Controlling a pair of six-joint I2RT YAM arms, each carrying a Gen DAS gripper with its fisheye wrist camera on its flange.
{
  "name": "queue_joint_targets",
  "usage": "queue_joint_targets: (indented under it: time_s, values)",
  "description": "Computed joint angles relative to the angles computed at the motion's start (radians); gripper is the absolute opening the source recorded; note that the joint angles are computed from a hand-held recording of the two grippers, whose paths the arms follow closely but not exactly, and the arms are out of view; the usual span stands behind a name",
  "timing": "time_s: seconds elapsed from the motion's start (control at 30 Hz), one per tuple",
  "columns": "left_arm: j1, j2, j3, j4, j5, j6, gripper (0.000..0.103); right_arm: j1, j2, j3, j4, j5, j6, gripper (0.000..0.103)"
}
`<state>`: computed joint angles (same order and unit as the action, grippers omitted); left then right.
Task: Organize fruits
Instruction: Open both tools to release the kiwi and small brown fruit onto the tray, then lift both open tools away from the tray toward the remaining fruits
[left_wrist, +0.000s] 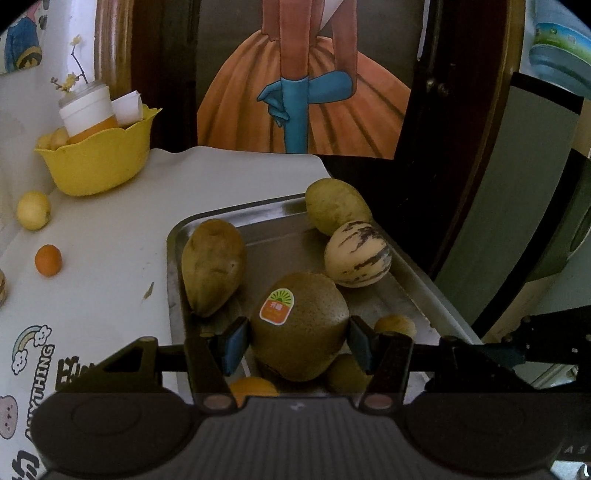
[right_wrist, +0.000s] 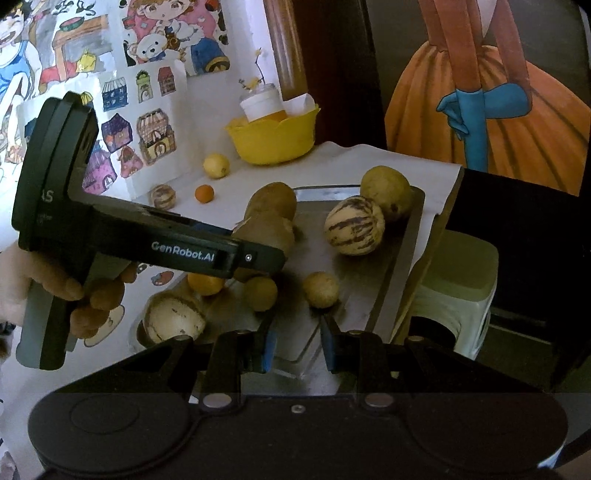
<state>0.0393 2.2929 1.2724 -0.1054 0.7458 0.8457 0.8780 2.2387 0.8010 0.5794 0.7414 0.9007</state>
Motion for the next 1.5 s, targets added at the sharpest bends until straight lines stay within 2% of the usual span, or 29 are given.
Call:
queue_joint_targets:
  time_s: [0.33, 0.6, 0.73, 0.9, 1.0, 1.07, 1.27, 1.4, 1.5]
  values:
    - [-0.003, -0.001, -0.012, 0.022, -0.003, -0.005, 0.062, 0.006, 0.011, -0.005, 0.010, 0.004, 0.027, 0.028]
    - [-0.003, -0.012, -0.004, -0.011, -0.024, -0.013, 0.063, 0.028, -0.001, -0.009, -0.020, 0.042, 0.061, 0.033]
    - [0.018, -0.040, -0.024, -0.010, 0.025, -0.012, 0.067, 0.049, -0.022, -0.021, -0.035, 0.071, 0.084, 0.042]
    - [0.046, -0.129, -0.092, 0.014, 0.086, -0.027, 0.079, 0.092, -0.061, -0.023, -0.089, 0.127, 0.112, 0.052]
    - [0.075, -0.188, -0.142, 0.045, 0.122, -0.066, 0.095, 0.123, -0.092, -0.027, -0.115, 0.171, 0.131, 0.065]
    - [0.097, -0.222, -0.172, 0.070, 0.140, -0.092, 0.102, 0.147, -0.111, -0.022, -0.149, 0.204, 0.148, 0.076]
    - [0.181, -0.291, -0.220, 0.068, 0.180, -0.112, 0.102, 0.219, -0.157, 0.003, -0.247, 0.293, 0.217, 0.099]
    - [0.242, -0.308, -0.227, 0.028, 0.171, -0.100, 0.102, 0.257, -0.159, 0.067, -0.367, 0.325, 0.272, 0.102]
    - [0.295, -0.300, -0.213, -0.027, 0.153, -0.061, 0.102, 0.281, -0.141, 0.148, -0.510, 0.319, 0.336, 0.102]
